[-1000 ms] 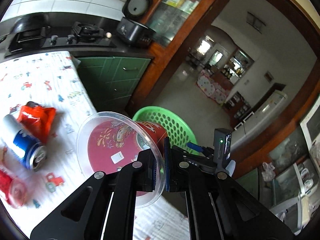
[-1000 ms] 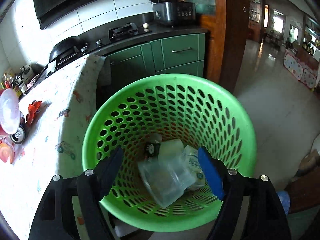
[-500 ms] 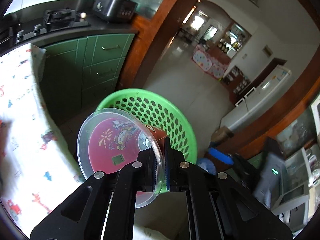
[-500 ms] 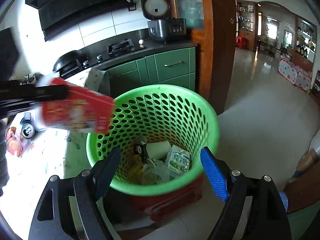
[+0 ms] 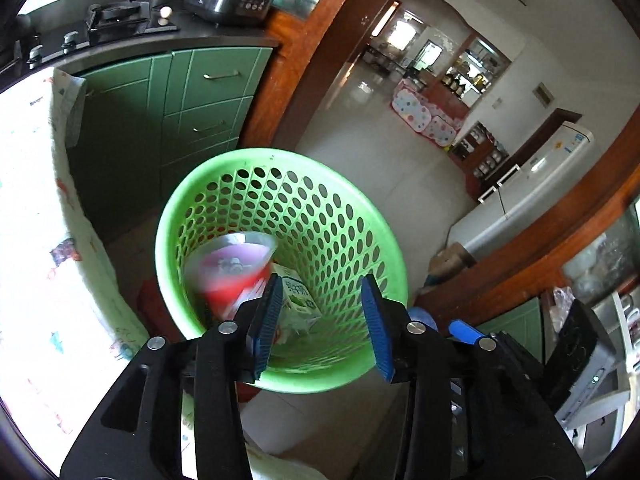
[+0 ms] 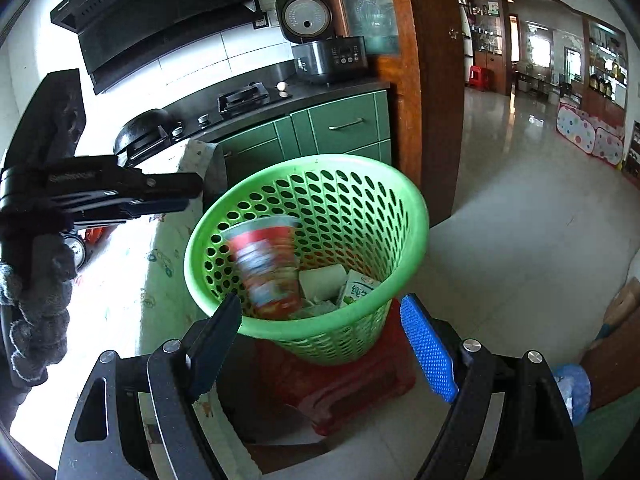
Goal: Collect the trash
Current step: 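Move both tools back over the table toward the cans and bottle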
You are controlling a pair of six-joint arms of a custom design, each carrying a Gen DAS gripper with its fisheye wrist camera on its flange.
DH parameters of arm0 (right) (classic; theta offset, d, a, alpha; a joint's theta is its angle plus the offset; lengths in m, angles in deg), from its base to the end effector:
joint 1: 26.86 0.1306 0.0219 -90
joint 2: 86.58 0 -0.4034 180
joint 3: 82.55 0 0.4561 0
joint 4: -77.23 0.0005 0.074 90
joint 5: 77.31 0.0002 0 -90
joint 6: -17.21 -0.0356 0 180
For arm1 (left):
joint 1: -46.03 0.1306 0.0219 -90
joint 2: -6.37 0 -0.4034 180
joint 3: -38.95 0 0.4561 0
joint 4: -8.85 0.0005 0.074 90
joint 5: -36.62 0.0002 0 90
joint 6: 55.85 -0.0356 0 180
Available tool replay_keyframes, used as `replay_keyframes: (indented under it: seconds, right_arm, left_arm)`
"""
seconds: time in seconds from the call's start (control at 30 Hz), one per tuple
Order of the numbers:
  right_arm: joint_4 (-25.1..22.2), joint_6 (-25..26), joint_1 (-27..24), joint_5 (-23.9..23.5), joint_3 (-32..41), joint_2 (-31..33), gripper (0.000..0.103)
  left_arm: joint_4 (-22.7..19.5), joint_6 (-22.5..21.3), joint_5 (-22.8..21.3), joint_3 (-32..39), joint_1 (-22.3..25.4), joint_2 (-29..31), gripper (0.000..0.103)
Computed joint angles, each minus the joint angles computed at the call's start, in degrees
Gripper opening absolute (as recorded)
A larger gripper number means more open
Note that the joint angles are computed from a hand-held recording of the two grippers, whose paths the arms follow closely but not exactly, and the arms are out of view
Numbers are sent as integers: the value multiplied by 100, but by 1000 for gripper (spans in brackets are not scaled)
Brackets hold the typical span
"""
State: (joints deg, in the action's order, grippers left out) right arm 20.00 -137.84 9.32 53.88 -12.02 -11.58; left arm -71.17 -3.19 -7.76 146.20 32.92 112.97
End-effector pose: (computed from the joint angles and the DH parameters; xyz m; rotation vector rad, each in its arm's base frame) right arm 0.3530 0.2285 0.3959 0.7799 2.1606 -0.0997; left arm 0.5894 -0.1639 0.4251 1.2073 2.3227 -1.0245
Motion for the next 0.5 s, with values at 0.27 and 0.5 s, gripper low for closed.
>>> replay_keyframes:
  seconds: [0.27, 0.5]
  right_arm:
    - [205, 298, 64, -46, 214, 188, 81]
    - [483, 784, 164, -83, 620, 536, 84]
  left_arm:
    - [100, -7, 25, -15, 458, -175, 44]
    - [526, 415, -247, -46, 1085, -294, 54]
